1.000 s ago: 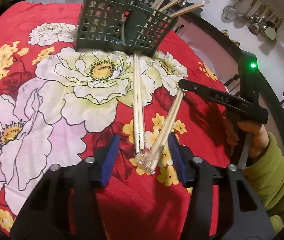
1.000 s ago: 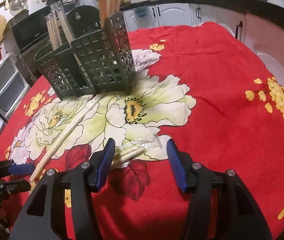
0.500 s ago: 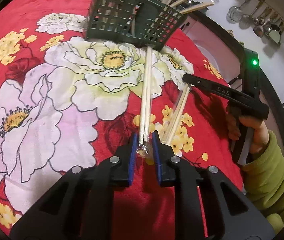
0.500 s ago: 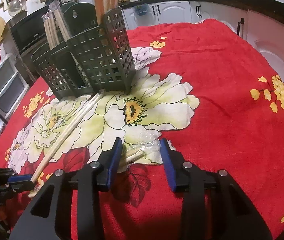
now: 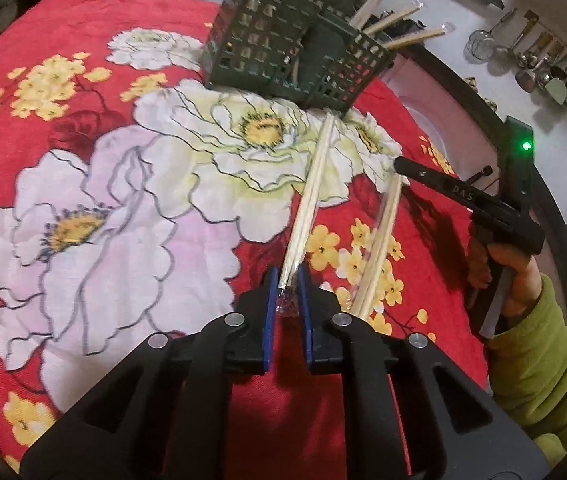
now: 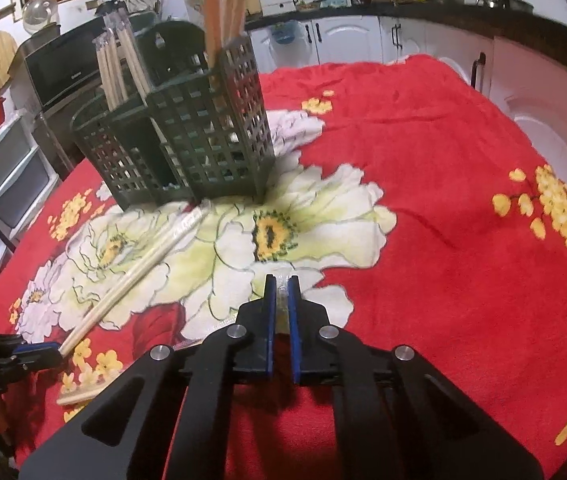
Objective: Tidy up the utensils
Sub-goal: 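Close the left tool on a chopstick while the right tool grasps another, then lift both held chopsticks and carry them above the green caddy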
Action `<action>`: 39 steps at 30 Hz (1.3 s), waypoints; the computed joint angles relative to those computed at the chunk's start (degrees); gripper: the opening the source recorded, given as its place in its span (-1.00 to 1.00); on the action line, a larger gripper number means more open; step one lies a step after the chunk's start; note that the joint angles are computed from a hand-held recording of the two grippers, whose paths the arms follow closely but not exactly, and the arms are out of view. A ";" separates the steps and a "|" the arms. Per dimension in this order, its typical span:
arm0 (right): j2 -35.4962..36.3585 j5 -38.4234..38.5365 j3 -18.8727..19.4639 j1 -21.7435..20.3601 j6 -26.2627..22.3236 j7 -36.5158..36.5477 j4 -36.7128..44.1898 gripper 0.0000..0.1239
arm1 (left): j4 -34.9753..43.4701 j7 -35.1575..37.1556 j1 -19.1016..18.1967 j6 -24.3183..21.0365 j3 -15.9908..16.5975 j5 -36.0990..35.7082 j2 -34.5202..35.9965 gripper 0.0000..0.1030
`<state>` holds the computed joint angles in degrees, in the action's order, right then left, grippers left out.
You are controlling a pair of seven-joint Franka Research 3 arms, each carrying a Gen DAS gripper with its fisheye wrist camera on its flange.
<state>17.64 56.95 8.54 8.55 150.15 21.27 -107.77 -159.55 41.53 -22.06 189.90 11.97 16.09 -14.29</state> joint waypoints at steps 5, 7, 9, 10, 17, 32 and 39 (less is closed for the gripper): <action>-2.90 5.47 0.90 -0.40 0.85 -6.09 -1.56 -0.91 | -1.96 -0.47 11.31 -0.11 -11.37 -2.18 -2.61 -0.92; -3.88 7.21 0.77 0.01 1.37 -8.08 -2.05 -0.91 | -3.25 -0.86 15.44 0.53 -15.33 -3.16 -4.21 -0.92; -4.86 8.89 0.55 0.38 1.39 -9.83 -2.38 -0.91 | -4.43 -1.09 18.74 1.08 -18.40 -4.02 -6.02 -0.93; -5.37 9.89 0.45 0.58 1.42 -10.72 -2.53 -0.91 | -4.74 -1.19 20.11 0.99 -19.79 -4.39 -6.77 -0.93; -9.16 15.43 -0.73 2.36 0.71 -16.51 -4.17 -0.91 | -6.03 -2.00 30.06 -0.37 -28.93 -5.33 -13.92 -0.95; -15.19 23.88 -3.33 5.82 -0.60 -25.58 -6.64 -0.91 | -3.61 -1.74 38.25 1.34 -32.74 -3.67 -20.41 -0.96; -16.40 26.02 -4.06 6.32 -1.91 -27.28 -6.16 -0.91 | -0.30 0.40 40.13 3.87 -33.90 -4.27 -19.02 -0.98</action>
<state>1.25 82.96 4.47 14.87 148.25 -6.01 -113.92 -159.85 41.93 18.07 193.76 -21.93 11.83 -33.30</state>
